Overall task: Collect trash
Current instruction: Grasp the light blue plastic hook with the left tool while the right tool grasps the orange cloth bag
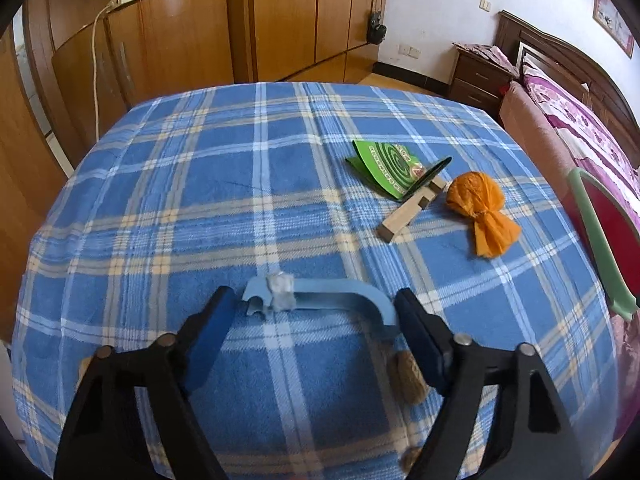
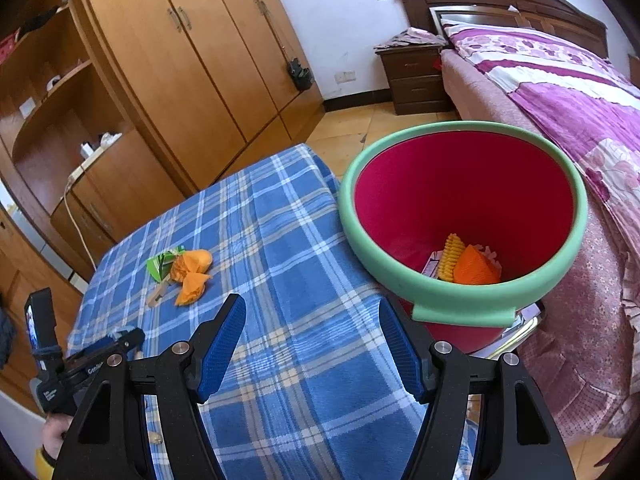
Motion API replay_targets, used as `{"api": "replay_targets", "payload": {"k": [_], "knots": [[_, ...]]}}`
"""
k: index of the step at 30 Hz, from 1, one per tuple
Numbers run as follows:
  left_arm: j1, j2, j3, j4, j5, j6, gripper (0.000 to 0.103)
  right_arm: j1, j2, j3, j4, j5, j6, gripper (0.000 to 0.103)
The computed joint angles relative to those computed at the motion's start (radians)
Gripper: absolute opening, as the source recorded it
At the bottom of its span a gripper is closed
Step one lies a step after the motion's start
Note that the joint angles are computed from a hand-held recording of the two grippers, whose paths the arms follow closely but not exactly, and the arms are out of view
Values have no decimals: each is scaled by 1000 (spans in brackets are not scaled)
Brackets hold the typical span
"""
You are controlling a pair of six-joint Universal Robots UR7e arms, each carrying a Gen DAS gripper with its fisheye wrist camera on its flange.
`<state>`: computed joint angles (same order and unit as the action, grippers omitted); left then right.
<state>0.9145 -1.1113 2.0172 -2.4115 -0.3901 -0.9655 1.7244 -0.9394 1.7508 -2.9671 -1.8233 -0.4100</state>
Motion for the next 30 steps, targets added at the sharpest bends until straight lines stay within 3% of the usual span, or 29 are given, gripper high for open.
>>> {"api": "replay_targets", "payload": {"k": [9, 18, 30], "knots": [[-1, 3, 24, -203, 1, 140, 75, 32, 55, -48, 43, -17, -29, 71], [2, -14, 21, -218, 41, 121, 75, 73, 161, -139, 119, -23, -78, 70], [27, -15, 19, -264, 41, 139, 75, 110, 319, -287, 204, -54, -142, 70]]}}
